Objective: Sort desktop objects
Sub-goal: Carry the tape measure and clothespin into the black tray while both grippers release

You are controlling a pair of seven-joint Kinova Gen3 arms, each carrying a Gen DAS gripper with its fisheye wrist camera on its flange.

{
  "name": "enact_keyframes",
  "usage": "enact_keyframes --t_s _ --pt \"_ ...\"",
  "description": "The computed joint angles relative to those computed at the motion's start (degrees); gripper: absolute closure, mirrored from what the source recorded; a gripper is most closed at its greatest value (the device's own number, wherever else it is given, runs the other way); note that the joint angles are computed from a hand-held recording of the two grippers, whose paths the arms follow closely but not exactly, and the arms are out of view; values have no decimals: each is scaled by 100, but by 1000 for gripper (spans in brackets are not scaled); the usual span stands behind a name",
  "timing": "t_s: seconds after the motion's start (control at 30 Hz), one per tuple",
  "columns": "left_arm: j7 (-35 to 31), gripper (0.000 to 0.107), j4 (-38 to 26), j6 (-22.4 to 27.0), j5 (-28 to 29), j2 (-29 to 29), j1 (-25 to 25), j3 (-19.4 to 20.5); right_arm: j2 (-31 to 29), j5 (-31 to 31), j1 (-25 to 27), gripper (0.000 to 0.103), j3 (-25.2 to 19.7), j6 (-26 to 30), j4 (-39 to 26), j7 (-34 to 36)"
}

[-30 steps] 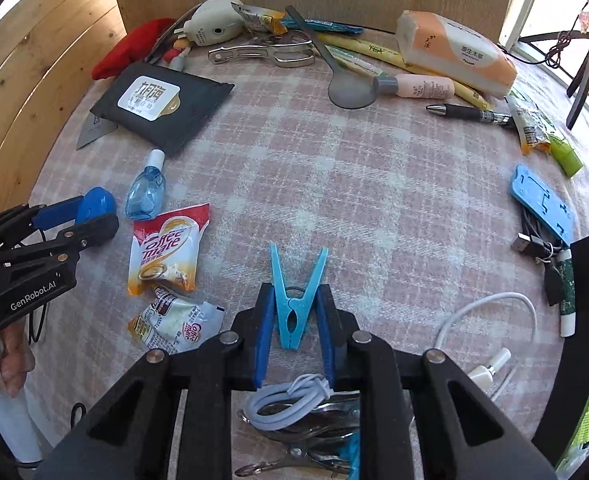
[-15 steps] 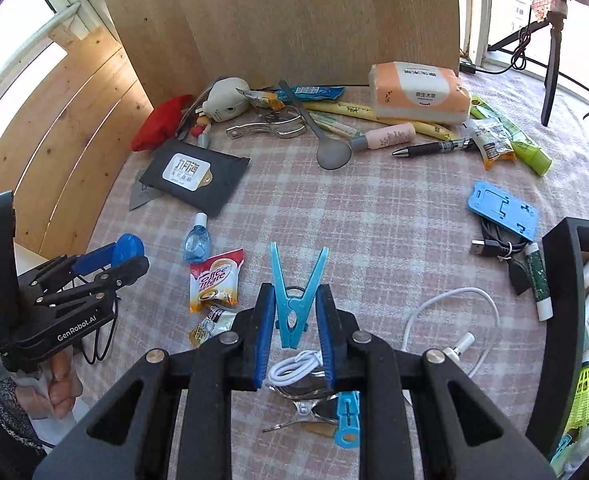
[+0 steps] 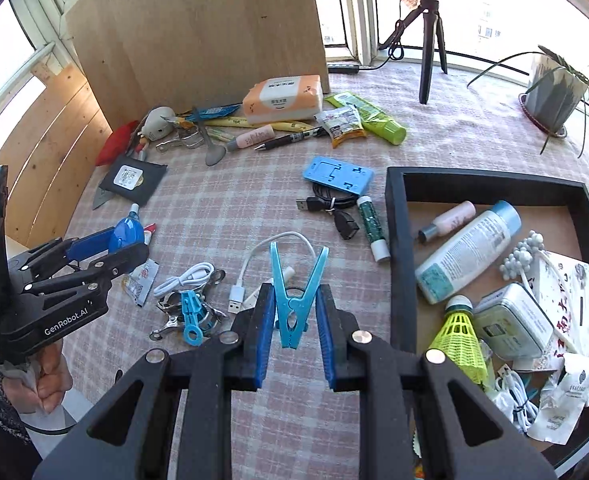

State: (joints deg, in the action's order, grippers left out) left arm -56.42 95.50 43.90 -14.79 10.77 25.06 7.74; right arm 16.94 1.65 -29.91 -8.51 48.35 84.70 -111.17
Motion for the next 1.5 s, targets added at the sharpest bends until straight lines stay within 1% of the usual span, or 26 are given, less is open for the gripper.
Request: enact_keyframes --t_s 0.2,0.5,0.73,0.97,1.0,1.03,1.07,1.1,1.13,1.17,1.27,1.37,1.5 --pt "285 60 -747 227 -272 454 646 148 -558 -175 527 82 105 -181 666 284" --pt "216 60 -1826 564 -247 1169 1392 119 -1117 -528 1326 82 298 -343 1359 829" --pt "-20 60 -2606 831 -97 1692 1801 47 -1325 -775 1819 82 475 -331 1645 1234" --pt "-299 60 -3195 1069 90 2058 2028 -6 -1401 -861 2123 82 591 -279 1747 1425" --pt "-393 59 -3311 1163 143 2120 2029 16 -1403 -885 2155 82 601 -269 1746 1461" --pt "-416 57 -3415 1250 167 2173 2060 -5 -1408 -963 2196 81 610 -281 1755 1544" --pt "-393 53 -3466 1298 172 2195 2102 -49 -1393 -995 2221 72 617 -244 1729 1567" --pt "-390 48 -3460 1276 185 2186 2116 -73 -1396 -956 2221 67 617 -252 1726 1497" --pt "-385 48 -3450 1262 186 2173 2130 -98 -1419 -899 2211 59 609 -307 1752 1421" --pt "-380 48 -3457 1282 184 2168 2139 -119 -1422 -852 2200 56 598 -323 1747 1377" --pt "-352 48 -3424 1308 184 2126 2120 -167 -1374 -831 2162 54 558 -291 1681 1360" --pt "-318 48 -3284 1270 197 2036 2040 -186 -1338 -734 2071 50 505 -310 1635 1256" --pt "-248 48 -3057 1237 194 1897 1912 -196 -1250 -785 1980 47 449 -310 1538 1230"
